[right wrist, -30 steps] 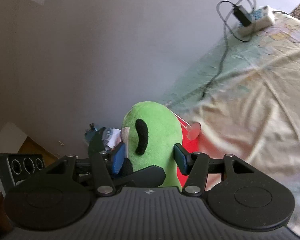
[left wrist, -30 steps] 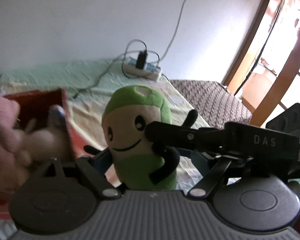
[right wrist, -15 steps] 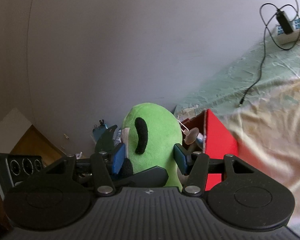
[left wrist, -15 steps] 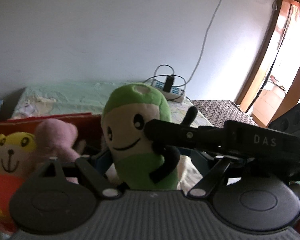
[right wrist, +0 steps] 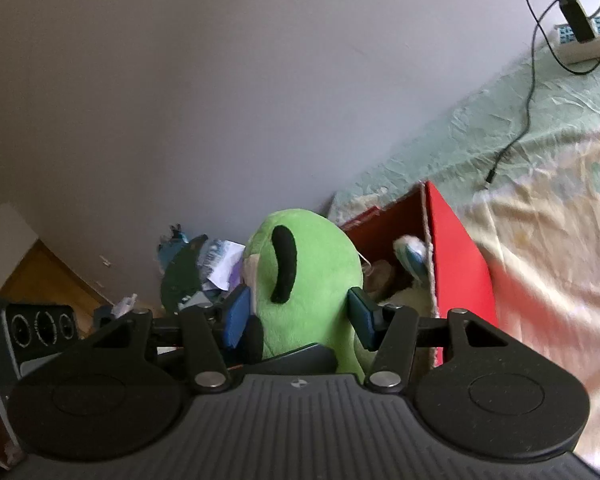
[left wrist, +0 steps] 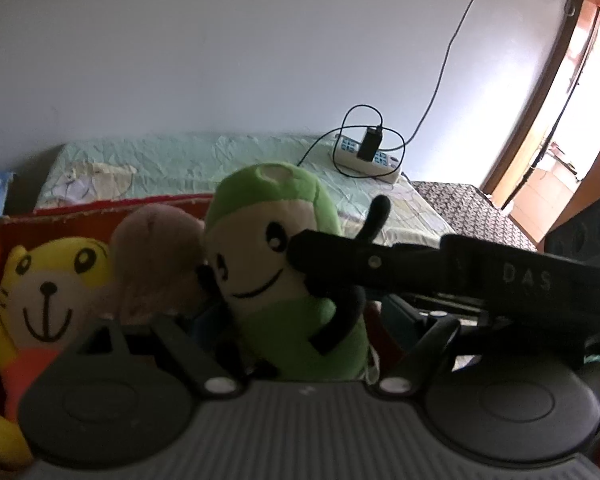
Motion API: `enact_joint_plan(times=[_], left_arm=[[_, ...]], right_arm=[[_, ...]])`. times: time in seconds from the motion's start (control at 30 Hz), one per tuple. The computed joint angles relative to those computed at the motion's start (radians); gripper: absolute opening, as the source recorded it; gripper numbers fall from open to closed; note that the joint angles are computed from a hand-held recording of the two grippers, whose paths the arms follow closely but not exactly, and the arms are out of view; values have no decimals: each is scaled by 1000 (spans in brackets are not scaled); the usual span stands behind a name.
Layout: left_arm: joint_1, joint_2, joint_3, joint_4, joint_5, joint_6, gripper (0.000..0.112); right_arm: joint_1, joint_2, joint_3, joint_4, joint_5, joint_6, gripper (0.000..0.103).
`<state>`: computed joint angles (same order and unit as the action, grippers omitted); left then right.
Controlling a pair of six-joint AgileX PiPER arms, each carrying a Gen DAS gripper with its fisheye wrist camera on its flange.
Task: Organize objects
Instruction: 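Lower the green plush into the red box beside the teddy bear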
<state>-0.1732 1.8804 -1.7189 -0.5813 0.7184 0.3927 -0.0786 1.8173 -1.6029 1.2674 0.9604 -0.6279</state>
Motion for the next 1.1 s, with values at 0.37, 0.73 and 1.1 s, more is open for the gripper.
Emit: enact_joint_plan(times=[0.37, 0.73, 1.1], left_arm=[[55, 14, 11, -44, 25, 87, 80], [51, 8, 22, -65, 23, 120, 89], [48, -52, 85, -18, -29, 47, 90]], right_arm=[[97, 5, -68, -208, -65, 92, 59], [108, -23, -113, -333, -27, 154, 67], [45, -81, -24, -213, -109, 145, 40]])
